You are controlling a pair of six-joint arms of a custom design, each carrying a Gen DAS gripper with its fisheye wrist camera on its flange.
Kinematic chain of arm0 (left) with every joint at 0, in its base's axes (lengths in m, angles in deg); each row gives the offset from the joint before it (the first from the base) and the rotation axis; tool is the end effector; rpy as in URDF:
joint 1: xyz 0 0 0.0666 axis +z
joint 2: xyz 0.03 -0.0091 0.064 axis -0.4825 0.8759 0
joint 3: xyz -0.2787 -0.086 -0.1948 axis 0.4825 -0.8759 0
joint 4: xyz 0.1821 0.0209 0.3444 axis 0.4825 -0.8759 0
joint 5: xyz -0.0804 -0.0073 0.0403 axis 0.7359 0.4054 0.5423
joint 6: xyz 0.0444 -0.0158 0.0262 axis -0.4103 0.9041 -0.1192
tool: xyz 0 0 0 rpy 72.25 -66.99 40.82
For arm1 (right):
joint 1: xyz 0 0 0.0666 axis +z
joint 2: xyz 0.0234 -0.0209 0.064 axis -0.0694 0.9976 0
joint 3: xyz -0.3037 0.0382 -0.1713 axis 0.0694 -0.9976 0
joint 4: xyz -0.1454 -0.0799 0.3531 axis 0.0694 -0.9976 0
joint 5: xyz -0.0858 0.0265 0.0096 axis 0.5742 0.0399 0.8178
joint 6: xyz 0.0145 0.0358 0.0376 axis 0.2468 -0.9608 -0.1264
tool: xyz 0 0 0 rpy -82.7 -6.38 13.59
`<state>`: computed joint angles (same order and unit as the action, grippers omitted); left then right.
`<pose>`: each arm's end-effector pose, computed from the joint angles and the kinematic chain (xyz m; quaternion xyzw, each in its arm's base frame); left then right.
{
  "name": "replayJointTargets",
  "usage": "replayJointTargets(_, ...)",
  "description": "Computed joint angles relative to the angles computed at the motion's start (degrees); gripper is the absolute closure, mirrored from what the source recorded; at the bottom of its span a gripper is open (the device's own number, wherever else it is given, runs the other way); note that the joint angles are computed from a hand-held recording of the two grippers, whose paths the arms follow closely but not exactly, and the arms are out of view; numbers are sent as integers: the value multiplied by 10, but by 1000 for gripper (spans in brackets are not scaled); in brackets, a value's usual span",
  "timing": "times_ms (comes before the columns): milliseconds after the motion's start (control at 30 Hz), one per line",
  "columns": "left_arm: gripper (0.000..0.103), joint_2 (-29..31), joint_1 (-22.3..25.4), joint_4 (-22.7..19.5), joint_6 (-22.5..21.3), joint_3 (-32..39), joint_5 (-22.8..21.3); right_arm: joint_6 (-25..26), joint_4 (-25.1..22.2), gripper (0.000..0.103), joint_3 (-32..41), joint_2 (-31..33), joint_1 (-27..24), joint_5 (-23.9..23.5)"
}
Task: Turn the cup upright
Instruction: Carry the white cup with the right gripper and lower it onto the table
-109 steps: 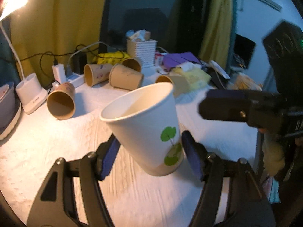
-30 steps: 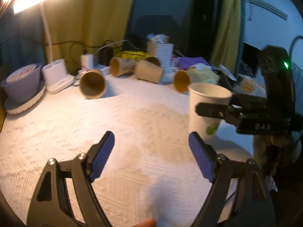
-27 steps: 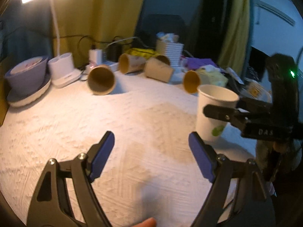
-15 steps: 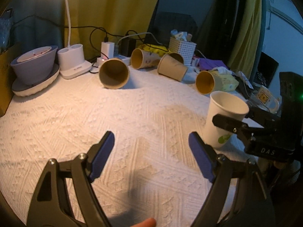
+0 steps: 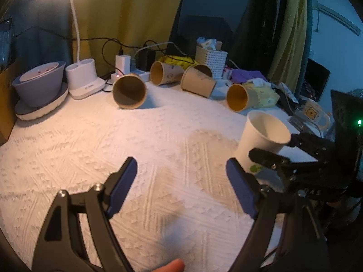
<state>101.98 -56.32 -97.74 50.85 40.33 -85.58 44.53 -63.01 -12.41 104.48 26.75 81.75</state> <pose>0.3221 -0.1654 0.3993 0.0748 0.8897 -0.1393 0.4283 0.3487 0.2035 0.3758 -0.1833 0.8675 0.1071 0.4498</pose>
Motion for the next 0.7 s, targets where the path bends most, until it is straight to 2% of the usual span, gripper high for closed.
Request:
replayJointTargets(100, 21, -8, -8, -1, 4, -1, -5, -5, -10, 32, -2, -2, 3, 6)
replayJointTargets(200, 21, -16, -17, -5, 10, -3, -9, -6, -16, 27, -6, -10, 8, 10)
replayJointTargets(567, 21, -52, -49, -26, 27, -14, -34, -36, -38, 25, -24, -44, 12, 17)
replayJointTargets(700, 21, -63, -61, -29, 28, -13, -47, -45, -44, 20, -29, -59, 12, 17)
